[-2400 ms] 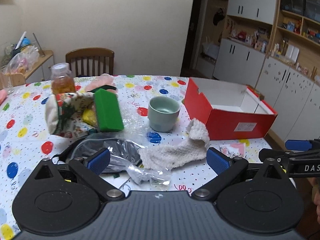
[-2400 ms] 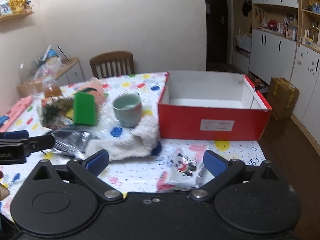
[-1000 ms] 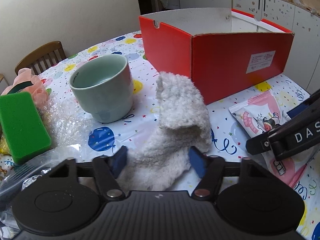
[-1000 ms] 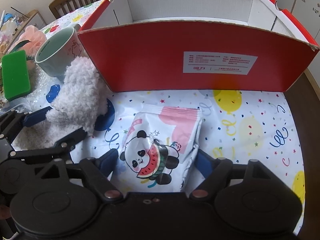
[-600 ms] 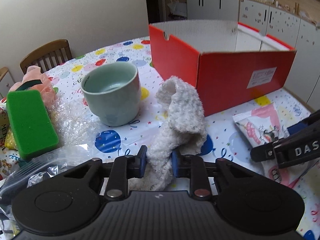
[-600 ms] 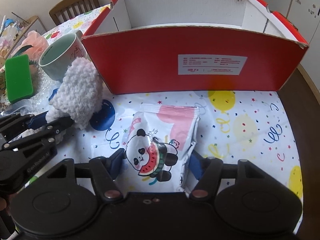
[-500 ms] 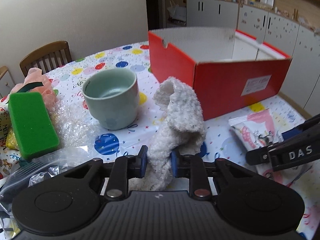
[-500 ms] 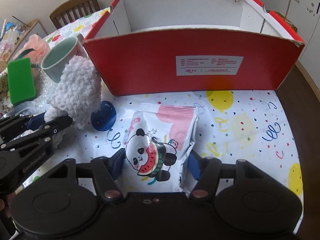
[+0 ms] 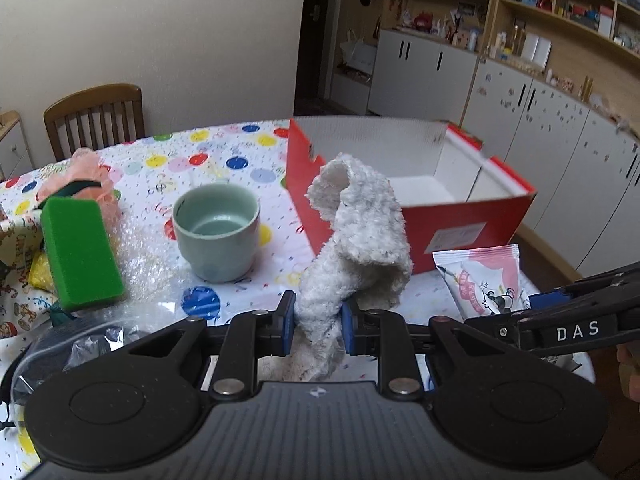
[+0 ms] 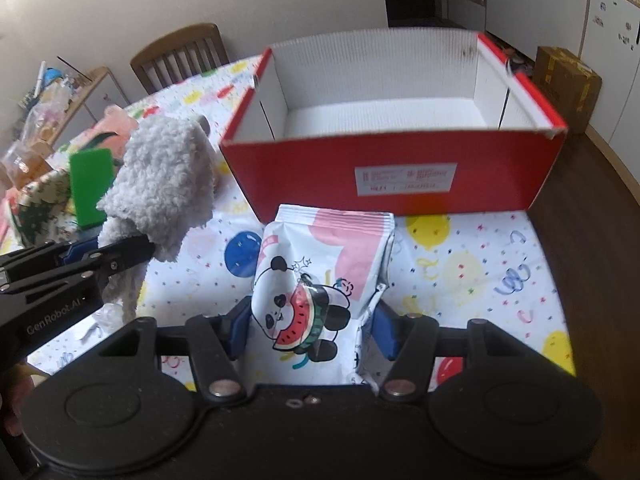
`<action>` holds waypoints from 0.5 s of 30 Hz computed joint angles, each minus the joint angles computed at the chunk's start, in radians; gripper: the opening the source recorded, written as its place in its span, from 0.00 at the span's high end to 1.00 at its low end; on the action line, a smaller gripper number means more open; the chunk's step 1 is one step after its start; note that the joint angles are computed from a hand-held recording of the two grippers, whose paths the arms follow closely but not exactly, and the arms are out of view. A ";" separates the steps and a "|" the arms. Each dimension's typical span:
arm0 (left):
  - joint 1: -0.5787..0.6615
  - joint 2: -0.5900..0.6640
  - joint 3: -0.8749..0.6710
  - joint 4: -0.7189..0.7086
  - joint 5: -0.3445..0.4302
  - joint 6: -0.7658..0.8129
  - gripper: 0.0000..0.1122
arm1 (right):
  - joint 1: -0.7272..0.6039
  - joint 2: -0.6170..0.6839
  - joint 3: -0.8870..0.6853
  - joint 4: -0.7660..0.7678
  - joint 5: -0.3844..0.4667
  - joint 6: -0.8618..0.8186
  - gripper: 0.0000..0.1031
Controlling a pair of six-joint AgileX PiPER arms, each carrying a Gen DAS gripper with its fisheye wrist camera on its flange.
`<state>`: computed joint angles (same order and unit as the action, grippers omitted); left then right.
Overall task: Organize soft objects
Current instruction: 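Grasp the panda-print pouch with the right tool while the left tool grasps the white towel, then carry the pouch into the red box with the right tool while the left tool carries the towel in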
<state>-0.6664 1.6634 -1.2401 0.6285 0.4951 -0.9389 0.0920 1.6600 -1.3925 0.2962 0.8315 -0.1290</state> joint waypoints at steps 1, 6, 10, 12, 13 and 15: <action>-0.004 -0.006 -0.008 -0.004 0.007 0.003 0.80 | -0.009 -0.006 -0.014 0.004 0.014 -0.010 0.43; -0.014 -0.015 -0.077 -0.063 0.038 0.065 0.80 | -0.052 -0.008 -0.098 0.023 0.068 -0.063 0.43; -0.011 0.007 -0.169 -0.134 0.079 0.126 0.80 | -0.089 0.014 -0.183 0.039 0.096 -0.111 0.43; -0.006 0.030 -0.226 -0.173 0.103 0.161 0.80 | -0.107 0.039 -0.240 0.046 0.115 -0.128 0.43; -0.004 0.046 -0.260 -0.189 0.117 0.178 0.80 | -0.120 0.058 -0.278 0.053 0.129 -0.140 0.43; 0.001 0.078 -0.325 -0.222 0.143 0.205 0.80 | -0.134 0.087 -0.335 0.058 0.145 -0.153 0.43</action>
<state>-0.6653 1.7417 -1.5655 0.4064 0.6383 -0.7334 -0.0418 1.7466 -1.7271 0.3547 0.9762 -0.2823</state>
